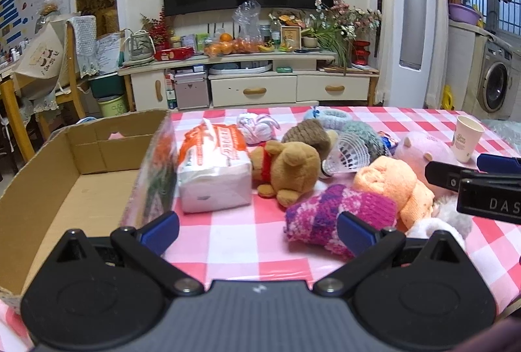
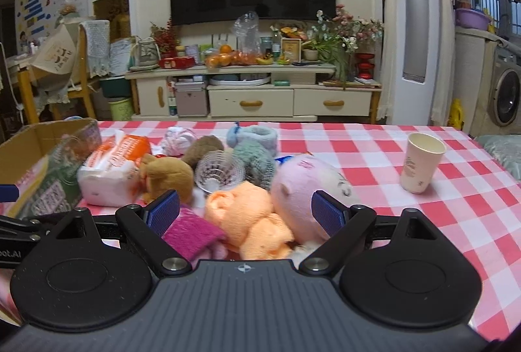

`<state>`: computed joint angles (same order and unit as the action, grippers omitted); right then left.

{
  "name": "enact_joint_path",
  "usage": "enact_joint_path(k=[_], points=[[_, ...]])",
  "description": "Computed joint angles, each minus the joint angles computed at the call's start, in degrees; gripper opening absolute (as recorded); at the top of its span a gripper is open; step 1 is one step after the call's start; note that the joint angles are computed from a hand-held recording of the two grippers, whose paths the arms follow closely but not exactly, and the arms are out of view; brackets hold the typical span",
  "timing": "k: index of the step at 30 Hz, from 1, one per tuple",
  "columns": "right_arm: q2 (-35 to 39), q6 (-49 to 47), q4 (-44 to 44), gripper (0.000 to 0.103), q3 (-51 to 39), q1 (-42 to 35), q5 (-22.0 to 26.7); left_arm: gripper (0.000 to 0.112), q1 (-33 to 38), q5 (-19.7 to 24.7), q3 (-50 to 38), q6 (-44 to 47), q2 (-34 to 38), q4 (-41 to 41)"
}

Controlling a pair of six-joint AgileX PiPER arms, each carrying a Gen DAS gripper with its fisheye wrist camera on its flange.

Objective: Organize soft objects
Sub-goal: 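Reach left tool toward pink knit sock while right tool reaches toward white fluffy ring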

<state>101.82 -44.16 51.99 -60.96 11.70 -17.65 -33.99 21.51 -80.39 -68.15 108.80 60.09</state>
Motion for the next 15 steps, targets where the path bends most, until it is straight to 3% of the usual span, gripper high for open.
enact_joint_path(k=[6, 11, 15], points=[[-2.3, 1.9, 0.2, 0.103, 4.1, -1.3, -3.2, 0.102, -0.7, -0.5, -2.0, 4.7, 1.8, -5.0], [-3.3, 0.9, 2.7, 0.103, 5.4, -4.0, -0.9, 0.102, -1.5, -2.5, -3.6, 9.6, 3.5, -9.2], [-4.8, 9.0, -4.4, 0.103, 7.1, -7.3, 4.0, 0.102, -1.7, -3.8, -5.7, 16.9, 5.2, -16.3]])
